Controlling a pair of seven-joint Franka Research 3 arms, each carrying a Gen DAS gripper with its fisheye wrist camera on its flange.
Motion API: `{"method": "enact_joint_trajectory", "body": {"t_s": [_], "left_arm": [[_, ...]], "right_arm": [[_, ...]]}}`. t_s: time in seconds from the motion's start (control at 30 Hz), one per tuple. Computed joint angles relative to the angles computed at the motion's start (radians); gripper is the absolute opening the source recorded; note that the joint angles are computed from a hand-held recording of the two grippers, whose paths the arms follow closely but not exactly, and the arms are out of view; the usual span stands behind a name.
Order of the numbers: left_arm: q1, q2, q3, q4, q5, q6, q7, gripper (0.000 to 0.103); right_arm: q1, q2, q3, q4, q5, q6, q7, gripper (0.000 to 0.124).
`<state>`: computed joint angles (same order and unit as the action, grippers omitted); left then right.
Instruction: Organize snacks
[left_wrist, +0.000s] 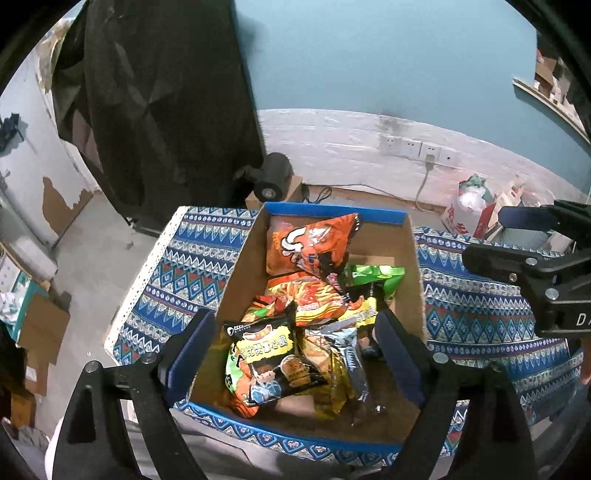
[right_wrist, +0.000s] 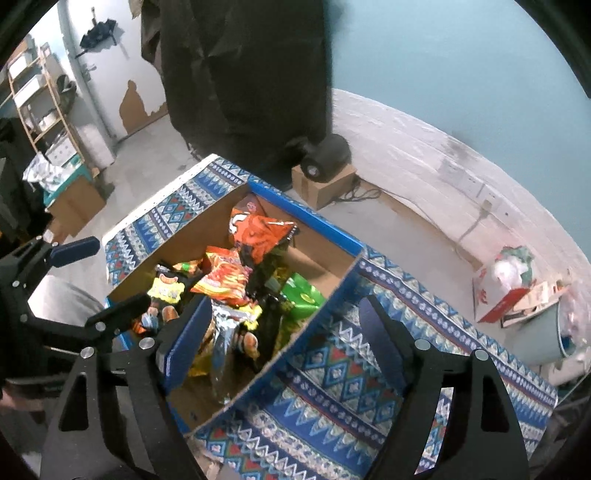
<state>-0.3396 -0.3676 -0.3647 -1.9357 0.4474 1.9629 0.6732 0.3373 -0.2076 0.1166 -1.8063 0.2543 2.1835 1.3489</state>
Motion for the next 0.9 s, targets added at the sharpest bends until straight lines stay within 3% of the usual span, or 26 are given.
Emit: {"method": "enact_joint_trajectory", "body": {"t_s": [0.2, 0.9], "left_arm": [[-0.01, 0.024, -0.028, 0.041, 0.047, -0.018, 0.02, 0.098], [-0.057, 0.094, -0.045, 0.123, 0.085, -0.044, 0.054, 0.099]], "right_arm": [[-0.015, -0.066, -0.018, -0.064, 0.024, 0.006, -0.006, 0.081], [-0.056, -0.174, -0.038, -0.174, 0.047, 0.005, -0.032, 0.081]]}}
